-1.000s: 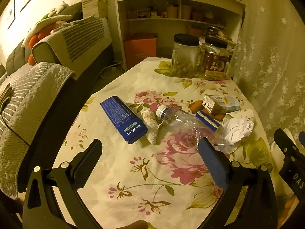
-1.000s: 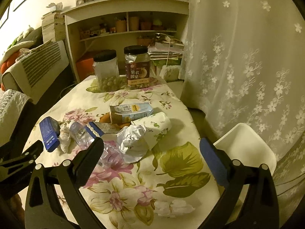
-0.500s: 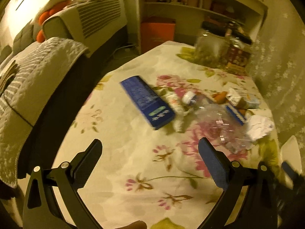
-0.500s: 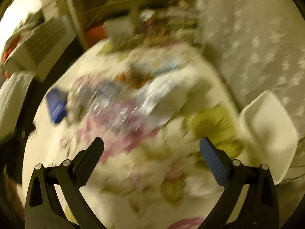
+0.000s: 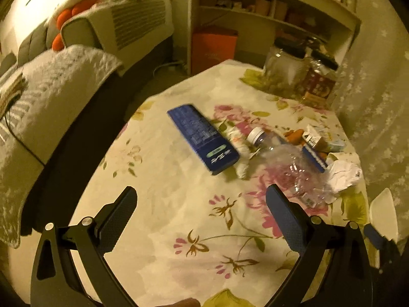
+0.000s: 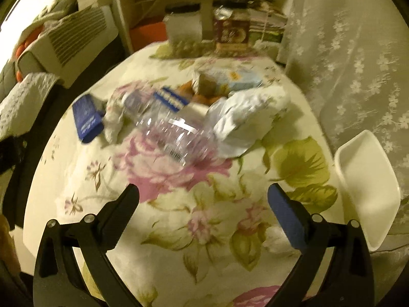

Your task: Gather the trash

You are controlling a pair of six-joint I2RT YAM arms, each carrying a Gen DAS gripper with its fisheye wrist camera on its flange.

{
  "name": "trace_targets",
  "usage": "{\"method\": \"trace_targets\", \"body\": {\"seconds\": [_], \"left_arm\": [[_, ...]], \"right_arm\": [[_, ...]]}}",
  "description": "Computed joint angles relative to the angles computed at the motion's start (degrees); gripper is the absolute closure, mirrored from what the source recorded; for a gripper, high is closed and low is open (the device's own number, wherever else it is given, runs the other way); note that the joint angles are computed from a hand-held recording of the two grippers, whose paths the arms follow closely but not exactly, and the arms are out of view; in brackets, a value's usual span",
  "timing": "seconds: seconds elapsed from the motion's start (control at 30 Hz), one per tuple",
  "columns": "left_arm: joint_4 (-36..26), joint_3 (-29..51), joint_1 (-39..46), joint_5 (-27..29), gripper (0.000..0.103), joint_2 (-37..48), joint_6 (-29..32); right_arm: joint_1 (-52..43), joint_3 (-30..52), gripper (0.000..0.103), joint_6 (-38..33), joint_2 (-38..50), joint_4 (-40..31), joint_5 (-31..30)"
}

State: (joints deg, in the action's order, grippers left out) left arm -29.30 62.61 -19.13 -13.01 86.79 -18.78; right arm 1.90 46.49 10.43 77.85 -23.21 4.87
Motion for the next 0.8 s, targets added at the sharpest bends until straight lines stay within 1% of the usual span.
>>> {"method": "trace_targets", "body": {"seconds": [0.07, 0.17, 0.37, 0.63, 0.8], "left_arm": [[0.41, 0.29, -1.09, -0.88, 0.005, -0.37, -0.17], [1.02, 0.90, -1.41, 1.84, 0.005, -0.97, -0.51], [3.98, 0.70, -3.38, 3.36, 0.005, -2.46, -0.50], [4.32, 0.40, -3.59, 3.81, 0.005, -1.79, -1.68], [4.44, -0.15, -3.84, 2.79, 0.006, -2.02, -1.15]], "right_arm": [[-0.92, 0.12, 0.007, -0.15, -0.61, 0.51, 0.20], [-2.57, 0.04, 0.007, -0.45, -2.49, 1.06, 0.02], [-5.84, -0.25, 0.007, -1.28, -5.78, 1.99, -0.56], [-8.47, -0.46, 0.007, -2.14, -6.92, 1.54, -1.49], [-8.63, -0.58, 0.007, -2.12, -7.49, 1.63, -1.25]]}}
